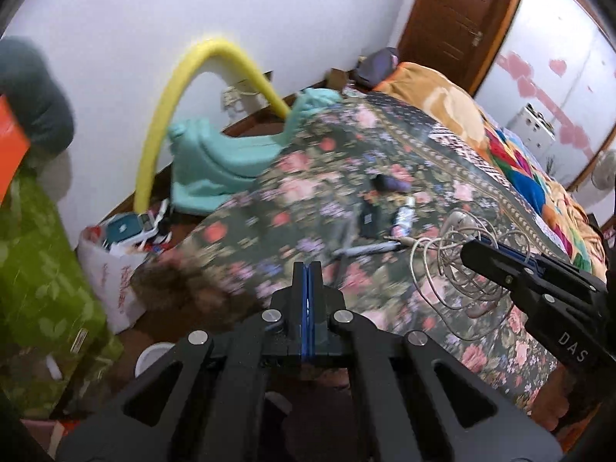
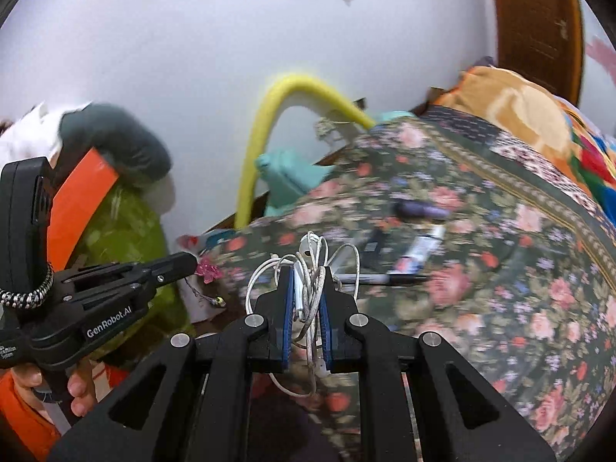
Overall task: Collect trash
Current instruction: 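Carry both items over the white bin and open both tools to drop them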
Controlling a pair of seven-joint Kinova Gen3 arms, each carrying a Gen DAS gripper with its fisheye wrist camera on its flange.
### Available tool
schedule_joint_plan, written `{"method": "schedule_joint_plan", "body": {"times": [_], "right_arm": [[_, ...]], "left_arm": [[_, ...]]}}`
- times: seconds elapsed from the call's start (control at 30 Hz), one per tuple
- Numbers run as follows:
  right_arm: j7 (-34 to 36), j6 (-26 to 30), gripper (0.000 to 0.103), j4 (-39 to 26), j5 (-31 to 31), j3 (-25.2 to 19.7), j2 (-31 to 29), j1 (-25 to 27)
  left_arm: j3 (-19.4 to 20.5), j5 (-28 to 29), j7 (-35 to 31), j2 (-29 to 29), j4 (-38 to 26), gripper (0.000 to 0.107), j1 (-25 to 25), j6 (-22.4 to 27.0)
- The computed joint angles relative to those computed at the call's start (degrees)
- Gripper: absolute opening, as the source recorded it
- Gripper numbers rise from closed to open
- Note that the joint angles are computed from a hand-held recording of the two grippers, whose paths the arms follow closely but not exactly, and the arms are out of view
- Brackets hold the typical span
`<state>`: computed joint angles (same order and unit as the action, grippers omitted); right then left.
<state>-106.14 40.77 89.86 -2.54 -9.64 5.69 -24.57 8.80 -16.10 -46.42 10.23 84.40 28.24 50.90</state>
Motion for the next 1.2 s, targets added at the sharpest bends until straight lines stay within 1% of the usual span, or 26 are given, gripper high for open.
{"method": "schedule_joint_plan", "body": {"times": [0.1,0.2,0.33,0.4,0.5,0.67,0.83,0.93,1.2], "right_arm": [[-0.8,0.5,0.011,-1.6,0.9,-1.3,1.5,-2.4],[-1.3,0.9,0.011,-3.4,1.7,-2.3,3.4,-5.2],[-1.6,1.6,0.011,-6.0,2.9,-3.3,6.1,-9.3],[-1.6,2.5,0.011,-7.7,3.2,-3.5,7.9,-11.2],[-0.9,3.7,0.011,-10.0,3.0,-3.7,10.5,-13.2],[0.0,7.2,0.011,-15.0,3.2,-3.4,15.8,-16.9],[1.2,12.3,0.011,-21.4,2.5,-3.0,22.2,-19.9],[2.9,15.6,0.011,-25.4,0.7,-3.3,26.3,-20.6],[4.6,24.3,0.014,-36.6,0.4,-1.3,35.8,-24.6]], "left_arm": [[-0.6,0.5,0.6,-3.6,5.1,0.0,-1.5,-0.6],[-0.7,2.3,0.4,-7.5,11.0,0.0,-4.5,-1.6],[-0.3,3.6,0.0,-11.4,16.7,0.0,-8.1,-1.7],[-0.1,4.1,-0.2,-12.9,19.2,0.0,-9.9,-1.6],[-0.5,6.4,-1.8,-15.3,23.1,0.0,-12.5,-2.4],[-1.3,9.2,-4.4,-18.1,28.2,0.0,-16.3,-3.3],[-3.1,13.1,-8.0,-19.4,32.7,0.0,-19.7,-5.1],[-3.9,14.9,-9.6,-19.5,35.1,0.0,-21.4,-6.1],[-6.4,19.1,-14.2,-17.8,39.9,0.0,-24.8,-8.7]]}}
